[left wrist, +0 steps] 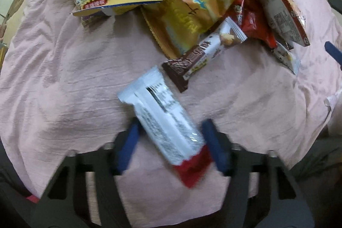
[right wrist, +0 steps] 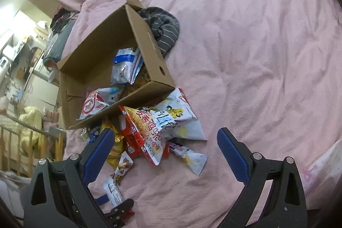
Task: Organize snacks
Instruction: 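Grasp the white wafer bar with the left gripper while the right grasps the Powell's chip bag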
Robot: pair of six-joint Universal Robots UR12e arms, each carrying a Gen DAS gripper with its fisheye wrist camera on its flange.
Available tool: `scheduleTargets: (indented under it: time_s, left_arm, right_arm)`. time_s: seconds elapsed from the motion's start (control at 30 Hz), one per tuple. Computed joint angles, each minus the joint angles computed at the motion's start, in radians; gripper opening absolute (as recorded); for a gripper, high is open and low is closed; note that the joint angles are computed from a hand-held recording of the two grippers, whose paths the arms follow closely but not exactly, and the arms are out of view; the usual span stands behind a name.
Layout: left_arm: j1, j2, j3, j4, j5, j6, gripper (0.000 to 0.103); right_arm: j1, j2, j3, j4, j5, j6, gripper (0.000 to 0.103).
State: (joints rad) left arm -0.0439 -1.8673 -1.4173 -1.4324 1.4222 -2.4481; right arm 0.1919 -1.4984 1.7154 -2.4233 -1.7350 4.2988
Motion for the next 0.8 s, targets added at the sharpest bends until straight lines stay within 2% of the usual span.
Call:
scheduleTargets:
  time_s: [0.07, 0.17, 0.27, 0.4, 0.5, 0.63, 0.73, 0.8]
  left_arm:
    - [0.005, -0.007, 0.014, -0.015, -0.005, 0.010, 0.036]
    - [0.016, -0.014, 0.029, -0.031, -0.015, 0.021, 0.032]
    - [0.027, -0.031, 0.062, -0.046, -0.018, 0.034, 0.031]
    - [0.046, -0.039, 0.087, -0.028, -0.046, 0.028, 0.030]
    - [0.062, -0.044, 0.109, -0.010, -0.089, 0.010, 0.030]
    - [0.073, -0.054, 0.126, 0.017, -0.124, -0.027, 0.029]
    - [0.075, -0.060, 0.135, 0.017, -0.125, -0.041, 0.029]
    - [0.075, -0.057, 0.125, 0.030, -0.121, -0.042, 0.029]
  right_arm:
    - [-0.013, -0.001, 0.015, -0.034, 0.044, 0.028, 0.099]
    - [-0.030, 0.005, 0.025, -0.044, 0.097, 0.077, 0.099]
    - [-0.043, 0.021, 0.017, -0.024, 0.130, 0.105, 0.099]
    - [-0.056, 0.046, -0.011, 0.026, 0.153, 0.075, 0.099]
    - [-0.065, 0.061, -0.028, 0.081, 0.162, 0.070, 0.099]
    - [-0.076, 0.072, -0.025, 0.104, 0.204, 0.100, 0.099]
    - [-0.088, 0.072, 0.010, 0.006, 0.244, 0.125, 0.099]
    - [-0.089, 0.074, 0.016, -0.009, 0.253, 0.113, 0.096]
